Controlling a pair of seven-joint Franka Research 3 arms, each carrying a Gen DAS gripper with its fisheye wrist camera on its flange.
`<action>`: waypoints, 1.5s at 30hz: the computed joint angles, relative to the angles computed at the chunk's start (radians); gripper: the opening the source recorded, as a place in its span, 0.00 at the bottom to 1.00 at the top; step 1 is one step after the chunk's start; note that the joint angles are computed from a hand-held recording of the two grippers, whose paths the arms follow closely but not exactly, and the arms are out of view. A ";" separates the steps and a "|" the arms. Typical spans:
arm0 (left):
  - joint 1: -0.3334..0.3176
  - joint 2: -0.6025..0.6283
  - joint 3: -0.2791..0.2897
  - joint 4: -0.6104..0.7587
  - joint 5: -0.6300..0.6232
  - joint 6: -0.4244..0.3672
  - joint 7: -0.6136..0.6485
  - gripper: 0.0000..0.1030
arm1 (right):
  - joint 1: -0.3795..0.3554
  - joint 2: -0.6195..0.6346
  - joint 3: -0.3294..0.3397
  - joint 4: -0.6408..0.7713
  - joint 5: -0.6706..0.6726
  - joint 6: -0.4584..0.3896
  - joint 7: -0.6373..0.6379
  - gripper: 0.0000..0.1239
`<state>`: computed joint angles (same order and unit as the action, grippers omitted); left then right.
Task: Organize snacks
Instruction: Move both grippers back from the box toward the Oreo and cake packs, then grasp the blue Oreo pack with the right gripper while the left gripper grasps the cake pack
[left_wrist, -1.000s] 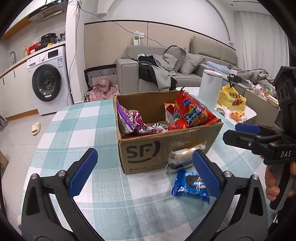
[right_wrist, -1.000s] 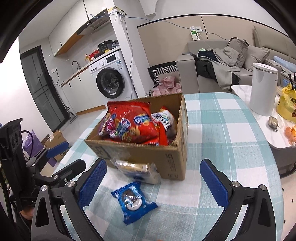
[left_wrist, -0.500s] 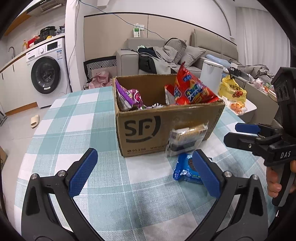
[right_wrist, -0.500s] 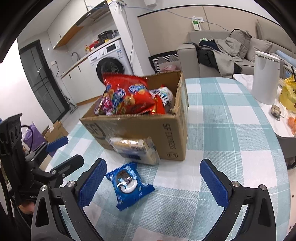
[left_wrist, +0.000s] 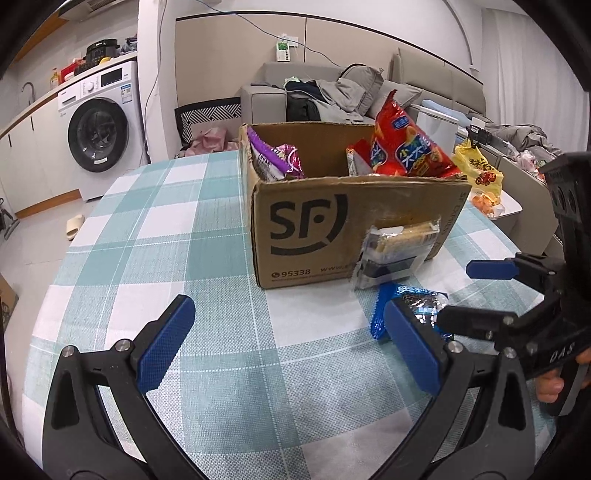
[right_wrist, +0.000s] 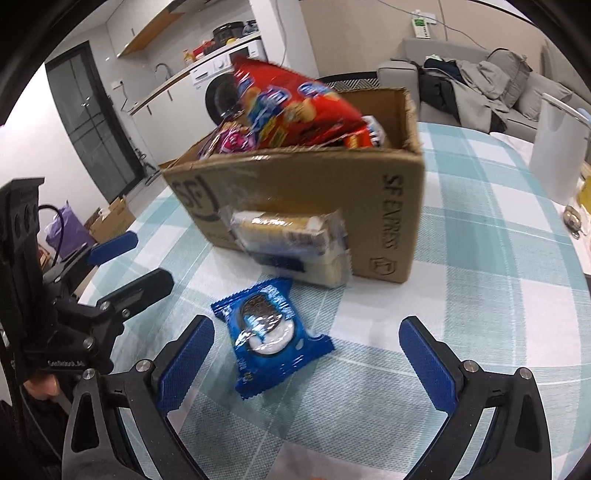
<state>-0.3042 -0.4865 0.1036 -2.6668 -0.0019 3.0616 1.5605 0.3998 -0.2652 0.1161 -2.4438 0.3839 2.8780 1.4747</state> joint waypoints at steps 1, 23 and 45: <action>-0.005 0.007 0.006 0.003 -0.003 0.000 0.003 0.99 | 0.010 0.005 -0.006 0.002 0.012 0.000 -0.014 0.83; 0.007 0.046 0.008 0.018 -0.025 -0.008 0.009 0.99 | -0.007 0.071 0.048 0.033 -0.152 -0.002 0.056 0.70; -0.015 0.057 0.032 0.026 -0.100 -0.020 0.068 0.99 | 0.071 0.034 -0.010 0.005 0.042 0.050 -0.090 0.37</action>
